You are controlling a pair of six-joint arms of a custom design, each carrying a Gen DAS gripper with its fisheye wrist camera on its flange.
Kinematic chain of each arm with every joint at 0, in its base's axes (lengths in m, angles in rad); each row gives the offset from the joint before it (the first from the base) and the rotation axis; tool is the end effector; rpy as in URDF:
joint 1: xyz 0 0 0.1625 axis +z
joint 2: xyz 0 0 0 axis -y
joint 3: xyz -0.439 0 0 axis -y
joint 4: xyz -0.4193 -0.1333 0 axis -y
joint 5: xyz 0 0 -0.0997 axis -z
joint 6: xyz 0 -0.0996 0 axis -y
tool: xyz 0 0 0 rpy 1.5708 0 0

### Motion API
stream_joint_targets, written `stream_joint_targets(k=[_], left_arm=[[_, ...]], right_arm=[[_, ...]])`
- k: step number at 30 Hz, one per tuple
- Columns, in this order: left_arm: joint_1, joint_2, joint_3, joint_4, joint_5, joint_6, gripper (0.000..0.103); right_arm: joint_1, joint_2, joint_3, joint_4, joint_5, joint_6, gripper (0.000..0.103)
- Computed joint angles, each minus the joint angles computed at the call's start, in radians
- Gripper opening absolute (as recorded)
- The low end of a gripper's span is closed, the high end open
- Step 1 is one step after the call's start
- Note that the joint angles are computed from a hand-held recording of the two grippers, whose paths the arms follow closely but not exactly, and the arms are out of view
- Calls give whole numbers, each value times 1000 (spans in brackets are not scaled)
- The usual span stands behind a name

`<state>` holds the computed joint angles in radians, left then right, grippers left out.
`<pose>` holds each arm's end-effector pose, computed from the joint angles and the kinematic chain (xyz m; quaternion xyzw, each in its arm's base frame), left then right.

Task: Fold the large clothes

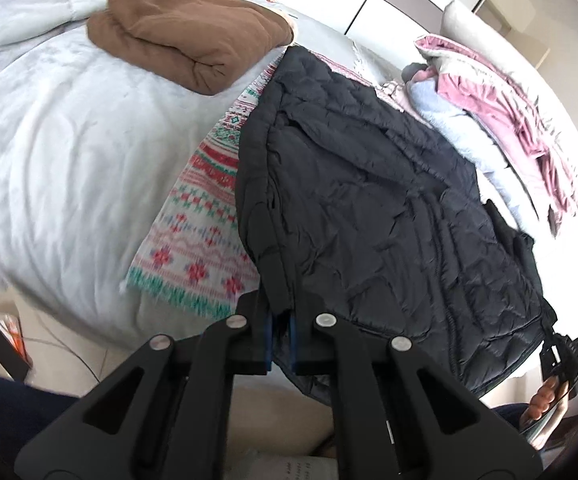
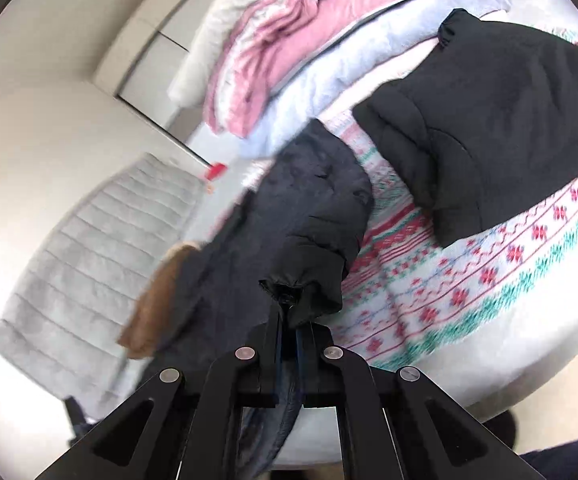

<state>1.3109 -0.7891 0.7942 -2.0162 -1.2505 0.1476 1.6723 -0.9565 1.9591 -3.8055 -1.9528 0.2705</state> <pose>-0.0616 -0.8725 0.4289 0.1608 0.9505 -0.2240 0.1433 0.1564 -0.5861 0.2312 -0.1769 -0.7892 0.5862 0.0474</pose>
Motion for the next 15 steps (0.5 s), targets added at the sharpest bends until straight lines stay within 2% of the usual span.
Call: stream_joint_targets(k=[5,12,15], left_arm=[[-18,-58,62,-22,-18,-4,6],[-29,-83,47,-6,-36,-4,6],[-30,-103,71,-22,-42,18,6]], right_arm=[[37,5,29,-89,16,-14,4],[93,-17,67,-163,-10,-27,4],[99,-32,87,-186,1,-29,3]])
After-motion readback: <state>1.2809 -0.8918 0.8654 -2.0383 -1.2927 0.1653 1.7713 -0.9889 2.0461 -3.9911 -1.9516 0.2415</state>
